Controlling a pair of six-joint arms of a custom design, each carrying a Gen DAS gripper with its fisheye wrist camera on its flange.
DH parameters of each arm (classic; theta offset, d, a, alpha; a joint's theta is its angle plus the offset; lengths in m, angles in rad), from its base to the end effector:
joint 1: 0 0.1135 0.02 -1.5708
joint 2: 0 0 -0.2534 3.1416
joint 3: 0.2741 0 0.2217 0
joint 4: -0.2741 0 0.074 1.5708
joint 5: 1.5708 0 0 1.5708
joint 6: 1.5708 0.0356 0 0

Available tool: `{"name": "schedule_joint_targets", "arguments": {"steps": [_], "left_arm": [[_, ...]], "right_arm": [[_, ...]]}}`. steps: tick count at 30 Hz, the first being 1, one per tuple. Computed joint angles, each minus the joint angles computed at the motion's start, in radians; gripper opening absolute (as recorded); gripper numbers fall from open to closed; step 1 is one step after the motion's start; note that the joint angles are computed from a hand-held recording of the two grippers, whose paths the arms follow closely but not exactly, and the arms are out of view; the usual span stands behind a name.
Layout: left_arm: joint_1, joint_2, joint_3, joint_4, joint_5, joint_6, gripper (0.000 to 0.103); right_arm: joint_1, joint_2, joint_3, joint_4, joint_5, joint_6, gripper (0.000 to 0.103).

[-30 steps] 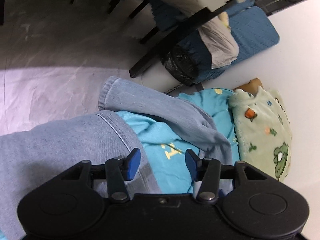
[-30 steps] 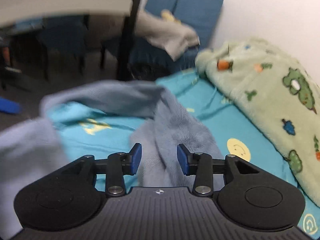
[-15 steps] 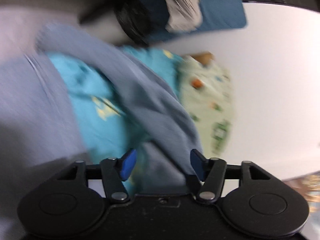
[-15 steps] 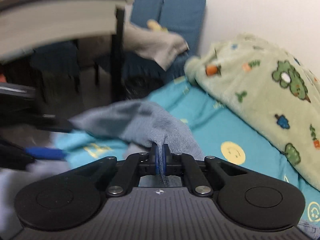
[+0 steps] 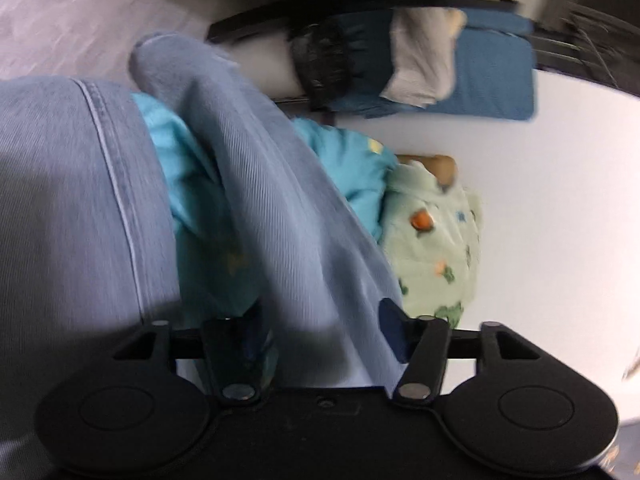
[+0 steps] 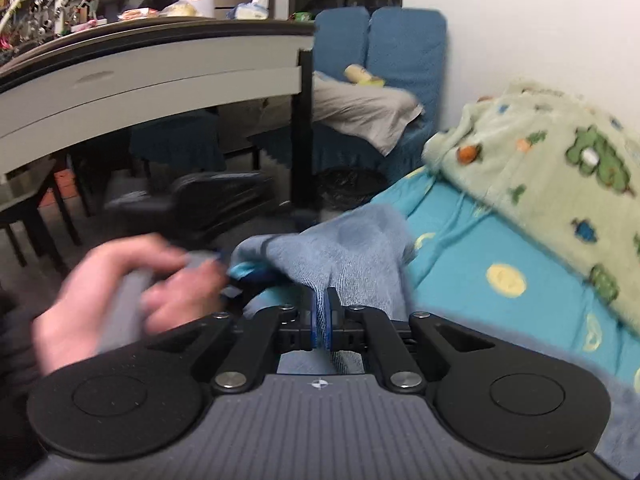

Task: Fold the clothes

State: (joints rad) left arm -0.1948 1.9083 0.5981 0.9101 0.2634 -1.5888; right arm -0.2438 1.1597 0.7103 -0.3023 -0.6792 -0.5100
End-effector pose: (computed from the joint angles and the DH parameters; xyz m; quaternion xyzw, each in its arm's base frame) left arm 0.3089 -0.0704 0.1196 -0.4748 0.6802 -0.4950 0.2588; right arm 0.2105 -0.0293 0.2377 -0.2462 0.8397 0.1459 0.4616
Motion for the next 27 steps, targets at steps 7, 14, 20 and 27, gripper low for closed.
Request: {"name": "schedule_joint_targets", "arguments": {"steps": [7,14,20,27], "left_arm": [[0.188,-0.064,0.123,-0.281,0.122,0.4,0.005],[0.435,-0.211,0.113,-0.522,0.141,0.577,0.004],[0.442,-0.206,0.119,-0.739,0.096,0.791,0.006],[0.393,-0.445,0.057,-0.941,0.043,0.977,0.046]], "right_arm": [[-0.158,-0.152,-0.128,-0.212,-0.116,-0.174,0.003],[-0.628,-0.076,-0.097,-0.604,-0.255,-0.645,0.007],[-0.692,-0.035,-0.104,-0.497,-0.231,-0.483,0.008],[-0.807,0.034,0.071,-0.475,-0.32,-0.448,0.009]]}}
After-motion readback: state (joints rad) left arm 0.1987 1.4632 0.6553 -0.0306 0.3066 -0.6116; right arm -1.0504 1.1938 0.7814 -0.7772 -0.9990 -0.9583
